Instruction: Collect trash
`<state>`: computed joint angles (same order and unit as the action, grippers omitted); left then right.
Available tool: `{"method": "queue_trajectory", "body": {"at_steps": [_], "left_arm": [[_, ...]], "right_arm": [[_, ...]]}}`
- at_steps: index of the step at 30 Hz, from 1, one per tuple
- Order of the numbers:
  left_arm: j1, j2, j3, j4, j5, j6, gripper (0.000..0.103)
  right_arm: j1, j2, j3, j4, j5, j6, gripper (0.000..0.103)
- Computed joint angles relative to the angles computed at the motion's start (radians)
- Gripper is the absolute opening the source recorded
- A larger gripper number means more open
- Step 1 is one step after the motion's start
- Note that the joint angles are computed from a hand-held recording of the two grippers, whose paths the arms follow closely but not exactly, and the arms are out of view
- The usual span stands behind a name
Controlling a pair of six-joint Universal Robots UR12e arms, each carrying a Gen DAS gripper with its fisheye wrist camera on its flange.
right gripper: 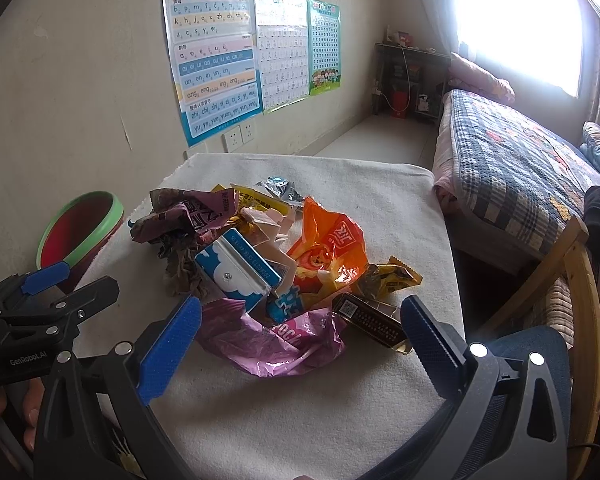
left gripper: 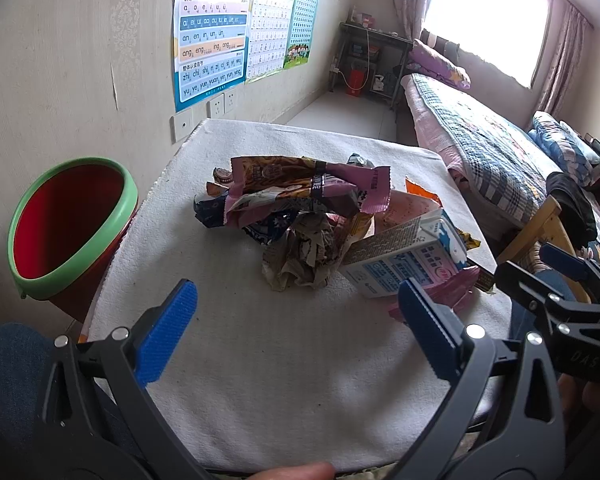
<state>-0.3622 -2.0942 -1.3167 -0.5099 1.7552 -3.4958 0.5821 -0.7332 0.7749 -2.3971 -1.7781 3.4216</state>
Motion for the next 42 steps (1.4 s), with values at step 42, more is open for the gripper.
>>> {"method": "queue_trajectory", "body": {"at_steps": [42], "left_arm": [[0.06,-0.036,0.095,-0.174,-0.14,0.01,0.098]], "right_arm": [[-0.023,0.055,-0.12,0.16,0.21,-0.126,0.096]]}}
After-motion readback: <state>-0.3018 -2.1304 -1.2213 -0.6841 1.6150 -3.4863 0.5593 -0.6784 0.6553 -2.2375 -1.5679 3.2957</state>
